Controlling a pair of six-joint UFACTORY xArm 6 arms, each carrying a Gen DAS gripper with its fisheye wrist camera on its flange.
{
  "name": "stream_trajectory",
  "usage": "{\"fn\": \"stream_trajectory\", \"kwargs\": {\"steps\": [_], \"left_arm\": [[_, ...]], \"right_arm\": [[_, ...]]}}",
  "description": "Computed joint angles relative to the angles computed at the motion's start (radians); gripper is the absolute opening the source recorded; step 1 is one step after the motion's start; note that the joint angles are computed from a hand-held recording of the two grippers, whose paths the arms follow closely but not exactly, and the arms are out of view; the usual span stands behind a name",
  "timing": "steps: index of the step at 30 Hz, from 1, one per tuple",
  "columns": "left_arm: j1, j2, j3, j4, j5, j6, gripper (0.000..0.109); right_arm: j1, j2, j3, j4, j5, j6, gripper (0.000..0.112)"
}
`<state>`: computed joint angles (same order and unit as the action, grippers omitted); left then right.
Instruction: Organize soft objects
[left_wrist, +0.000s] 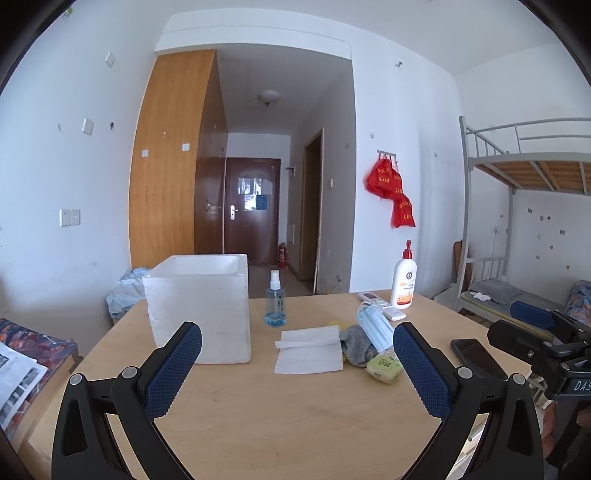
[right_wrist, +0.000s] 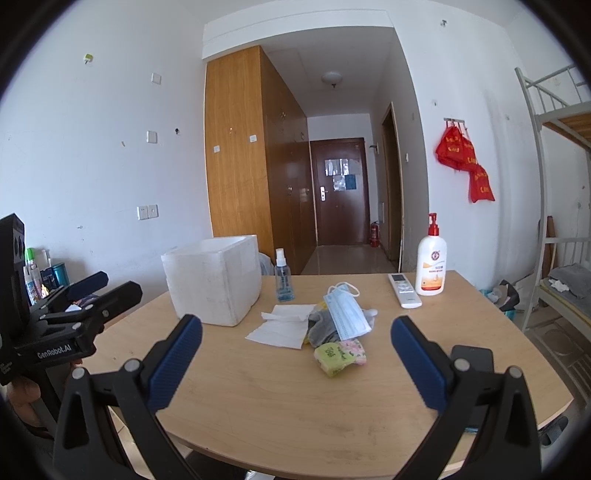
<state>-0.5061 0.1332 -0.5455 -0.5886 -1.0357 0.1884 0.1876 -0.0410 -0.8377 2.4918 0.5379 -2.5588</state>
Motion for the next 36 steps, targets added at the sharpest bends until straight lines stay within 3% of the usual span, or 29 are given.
{"fn": "stream_trajectory", "kwargs": {"steps": [20,26,33,36], "left_arm": [[0.091,0.078,-0.17,0.054,0.121,0.013,0.103],[0.12,0.114,-0.238,0.089,0.201,0.02,0.103],[0.161,0.168,-0.34,0.143,0.307,-0.009,0.103],[0.15,0.194,-0.395,0.07,0.351,0.062,0.103]], "right_arm": [[0.008,0.152,-0.206,-0.069,-0.067,0.083,0.103],[0.014,0.222,-0.295,-0.105,-0.12,0.123,0.103],[0.028,0.323,-0.421,-0.232,-0.188,0.258,0.103],[0.034,0.366,-0.472,-0.312,-0.207,0.334,0.103]]}}
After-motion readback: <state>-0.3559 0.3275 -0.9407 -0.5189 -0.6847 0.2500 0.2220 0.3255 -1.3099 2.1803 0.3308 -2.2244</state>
